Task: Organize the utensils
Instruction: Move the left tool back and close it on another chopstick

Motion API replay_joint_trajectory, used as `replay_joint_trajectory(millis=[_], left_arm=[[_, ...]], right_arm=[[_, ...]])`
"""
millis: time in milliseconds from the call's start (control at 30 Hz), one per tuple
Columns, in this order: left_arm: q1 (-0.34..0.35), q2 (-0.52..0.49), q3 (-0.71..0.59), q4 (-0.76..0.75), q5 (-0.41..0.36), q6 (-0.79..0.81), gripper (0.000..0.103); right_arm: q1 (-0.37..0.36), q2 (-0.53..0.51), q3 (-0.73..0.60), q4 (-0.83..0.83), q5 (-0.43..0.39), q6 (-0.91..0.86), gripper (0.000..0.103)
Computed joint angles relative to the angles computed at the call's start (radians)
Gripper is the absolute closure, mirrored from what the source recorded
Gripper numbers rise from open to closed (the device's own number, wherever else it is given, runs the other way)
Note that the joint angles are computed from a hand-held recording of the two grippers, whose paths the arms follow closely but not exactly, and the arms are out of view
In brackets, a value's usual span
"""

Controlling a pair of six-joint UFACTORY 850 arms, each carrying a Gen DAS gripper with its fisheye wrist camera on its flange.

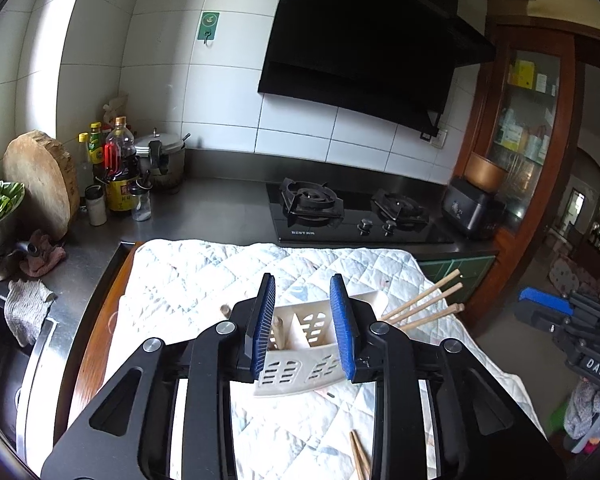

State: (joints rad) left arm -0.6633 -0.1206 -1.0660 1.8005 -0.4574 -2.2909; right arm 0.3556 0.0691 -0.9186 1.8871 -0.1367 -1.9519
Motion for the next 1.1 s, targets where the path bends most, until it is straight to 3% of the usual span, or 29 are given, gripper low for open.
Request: replay_joint_trajectory(millis=[233, 433, 633, 733, 933, 1033, 1100], left_arm=[[-0.052, 0.106, 0.132, 0.05, -0.054, -0.087, 0.074], [-0.104, 0.188, 0.26, 0.081, -0.104, -0.198, 0.073], [-0.16, 0.239, 0.36, 0.057, -0.145, -0.272, 0.072], [-0.188, 0.267, 0.408, 0.05, -0.184, -0.31, 0.07], [-0.248, 0.299, 0.477, 0.019, -0.253, -0.364, 0.07], [-0.268, 0.298, 0.495, 0.007, -0.269, -0.378, 0.07], [-0.274, 0.297, 0.507, 0.009, -0.272, -0.394, 0.07]], right_arm=[[0.039, 0.103, 0.138, 0.24, -0.024, -0.243, 0.077], [0.117, 0.172, 0.266, 0.778, -0.021, -0.774, 0.077], [0.177, 0.19, 0.363, 1.196, -0.048, -1.175, 0.077], [0.182, 0.194, 0.404, 1.135, -0.063, -1.078, 0.077], [0.199, 0.181, 0.468, 1.188, -0.098, -1.058, 0.077], [0.198, 0.165, 0.491, 1.114, -0.108, -0.956, 0.077], [0.206, 0.15, 0.503, 1.153, -0.116, -0.975, 0.077]])
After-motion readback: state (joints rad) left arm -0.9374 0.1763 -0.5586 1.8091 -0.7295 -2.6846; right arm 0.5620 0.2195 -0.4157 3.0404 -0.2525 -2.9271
